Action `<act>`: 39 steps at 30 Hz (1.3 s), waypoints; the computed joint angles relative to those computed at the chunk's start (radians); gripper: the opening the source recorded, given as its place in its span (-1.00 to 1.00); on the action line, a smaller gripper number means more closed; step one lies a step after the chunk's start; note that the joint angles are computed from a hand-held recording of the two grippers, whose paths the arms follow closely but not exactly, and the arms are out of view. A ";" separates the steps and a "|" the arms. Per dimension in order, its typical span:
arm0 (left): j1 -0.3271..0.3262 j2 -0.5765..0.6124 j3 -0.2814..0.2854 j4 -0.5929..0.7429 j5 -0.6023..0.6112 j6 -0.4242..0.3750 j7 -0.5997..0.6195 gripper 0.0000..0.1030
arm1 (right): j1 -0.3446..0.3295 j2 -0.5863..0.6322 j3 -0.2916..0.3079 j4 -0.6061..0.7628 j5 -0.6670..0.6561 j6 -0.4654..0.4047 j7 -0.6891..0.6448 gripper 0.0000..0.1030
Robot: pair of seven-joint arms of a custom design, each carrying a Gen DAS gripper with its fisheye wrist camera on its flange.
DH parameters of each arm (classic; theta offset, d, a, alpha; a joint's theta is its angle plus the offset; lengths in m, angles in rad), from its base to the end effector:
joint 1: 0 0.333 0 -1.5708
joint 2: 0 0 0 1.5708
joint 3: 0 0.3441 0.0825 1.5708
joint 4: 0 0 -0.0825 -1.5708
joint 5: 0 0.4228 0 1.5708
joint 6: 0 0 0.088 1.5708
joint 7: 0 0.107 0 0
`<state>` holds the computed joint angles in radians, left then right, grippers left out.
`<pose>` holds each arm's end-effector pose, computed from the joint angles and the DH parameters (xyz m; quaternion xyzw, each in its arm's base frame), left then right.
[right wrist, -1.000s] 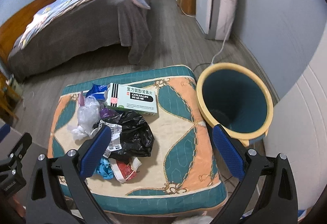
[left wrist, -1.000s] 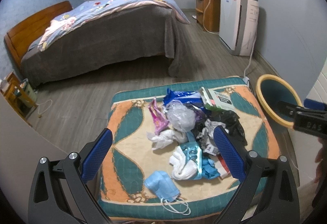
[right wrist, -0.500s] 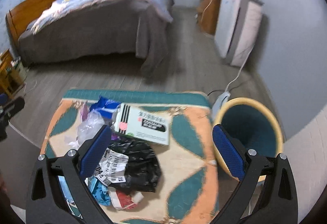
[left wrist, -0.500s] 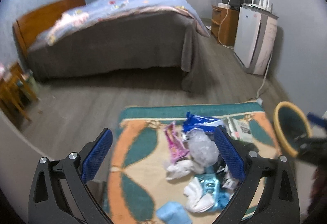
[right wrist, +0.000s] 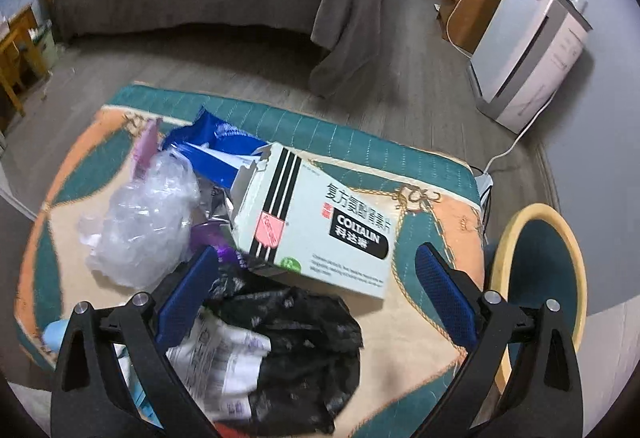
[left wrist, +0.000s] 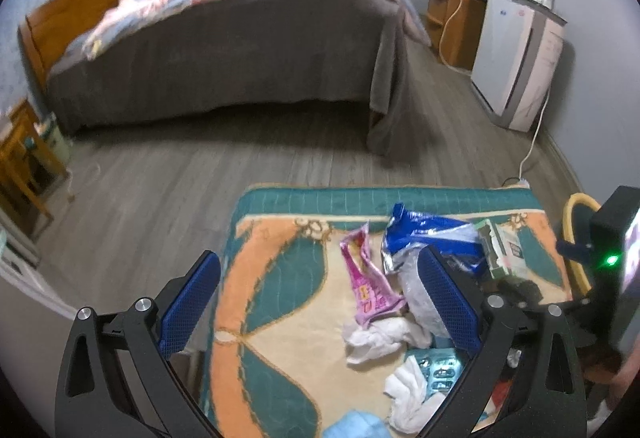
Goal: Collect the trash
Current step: 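Grasp the white medicine box with the right tool while the left tool grasps the clear plastic bag, then carry the box and clear bag over the wastebasket and open both tools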
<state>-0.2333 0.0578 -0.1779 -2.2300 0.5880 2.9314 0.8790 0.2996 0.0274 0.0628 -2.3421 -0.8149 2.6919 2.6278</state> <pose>0.5387 -0.2724 0.4162 -0.5769 0.7445 -0.2630 0.2092 0.5114 0.2193 0.3486 -0.6783 0.6832 -0.2370 0.1301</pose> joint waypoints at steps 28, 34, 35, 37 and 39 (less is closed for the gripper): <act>-0.104 0.216 -0.071 0.167 -0.345 -0.193 0.426 0.55 | -0.147 -0.098 -0.016 -0.129 0.353 0.109 -0.179 -0.30; -0.099 0.250 -0.071 0.183 -0.421 -0.212 0.498 -0.02 | -0.154 -0.068 -0.028 -0.114 0.312 0.153 -0.185 -0.32; -0.090 0.249 -0.078 0.179 -0.441 -0.205 0.519 -0.10 | -0.157 -0.066 -0.029 -0.110 0.284 0.153 -0.169 -0.52; -0.082 0.244 -0.085 0.175 -0.467 -0.194 0.550 -0.33 | -0.159 -0.074 -0.029 -0.111 0.266 0.151 -0.158 -0.64; -0.090 0.230 -0.078 0.164 -0.463 -0.169 0.559 -0.38 | -0.163 -0.091 -0.030 -0.122 0.266 0.164 -0.147 -0.65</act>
